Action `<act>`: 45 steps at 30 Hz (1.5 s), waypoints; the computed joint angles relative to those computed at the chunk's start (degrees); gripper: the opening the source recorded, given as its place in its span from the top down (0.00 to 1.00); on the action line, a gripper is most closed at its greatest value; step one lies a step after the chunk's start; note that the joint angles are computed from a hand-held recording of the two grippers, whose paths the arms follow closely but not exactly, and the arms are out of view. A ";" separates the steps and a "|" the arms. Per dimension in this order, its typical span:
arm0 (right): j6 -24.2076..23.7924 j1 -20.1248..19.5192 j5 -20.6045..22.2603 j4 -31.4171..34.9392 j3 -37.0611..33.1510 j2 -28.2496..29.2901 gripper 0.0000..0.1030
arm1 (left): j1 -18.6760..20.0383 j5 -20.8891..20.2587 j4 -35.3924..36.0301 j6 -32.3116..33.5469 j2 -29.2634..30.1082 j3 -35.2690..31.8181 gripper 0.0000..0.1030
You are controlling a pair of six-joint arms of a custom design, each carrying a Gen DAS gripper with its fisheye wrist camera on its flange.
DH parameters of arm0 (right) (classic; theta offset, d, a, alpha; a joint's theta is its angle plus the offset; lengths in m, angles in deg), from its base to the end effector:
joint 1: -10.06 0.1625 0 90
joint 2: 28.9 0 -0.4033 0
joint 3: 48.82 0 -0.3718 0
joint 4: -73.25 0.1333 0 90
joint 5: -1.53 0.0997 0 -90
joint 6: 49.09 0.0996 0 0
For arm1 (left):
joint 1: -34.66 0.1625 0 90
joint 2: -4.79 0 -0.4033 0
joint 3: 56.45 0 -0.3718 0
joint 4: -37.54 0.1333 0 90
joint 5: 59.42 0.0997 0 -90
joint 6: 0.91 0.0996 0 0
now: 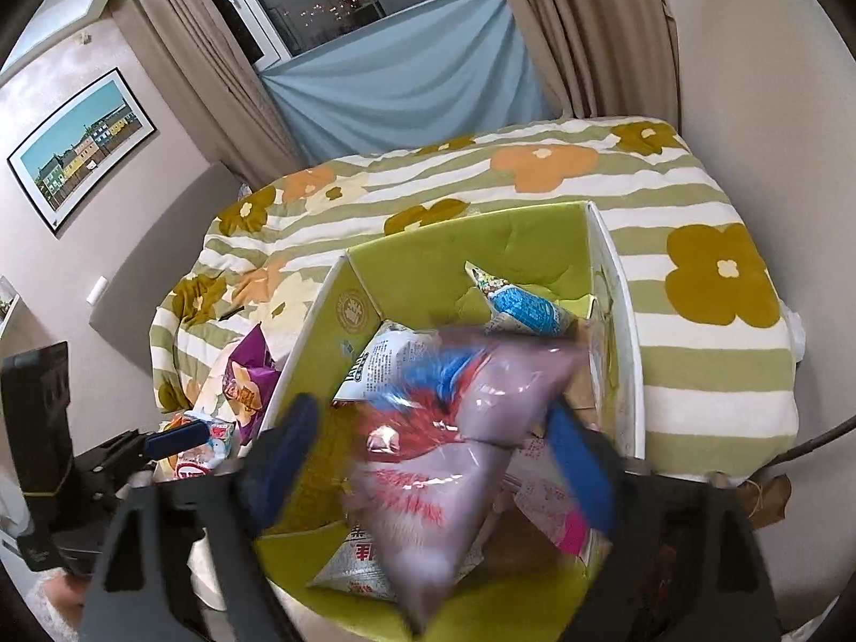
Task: Organize snacks
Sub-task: 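Withdraw both tools from the box toward the remaining snacks, then grasp the cream-orange bread bag with the left gripper while the right grasps the shrimp-flake bag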
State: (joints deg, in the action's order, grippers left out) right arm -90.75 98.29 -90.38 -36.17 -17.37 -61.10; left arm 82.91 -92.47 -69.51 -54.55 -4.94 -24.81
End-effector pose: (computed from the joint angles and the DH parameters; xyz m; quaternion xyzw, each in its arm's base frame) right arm 0.1039 -0.8446 0.3232 0.3331 -0.9264 0.1566 0.0800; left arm -0.3957 -0.7689 0.0294 -0.0709 0.8756 -0.3272 0.3482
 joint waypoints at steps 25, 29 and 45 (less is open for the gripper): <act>-3.40 4.29 -0.02 -12.36 22.51 -11.62 0.11 | -5.34 5.82 3.53 -23.07 -24.27 35.18 0.11; -0.92 6.16 0.39 -16.51 28.81 -14.07 0.11 | -6.61 7.44 10.78 -31.62 -31.76 43.24 0.11; 10.13 13.75 -4.77 -32.99 48.36 -13.56 0.11 | -3.64 2.54 6.99 -35.15 -55.81 71.26 0.11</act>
State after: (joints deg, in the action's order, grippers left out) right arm -80.62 112.04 -95.15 -69.15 30.99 -74.66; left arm 79.27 -89.93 -62.52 -89.69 -60.75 46.45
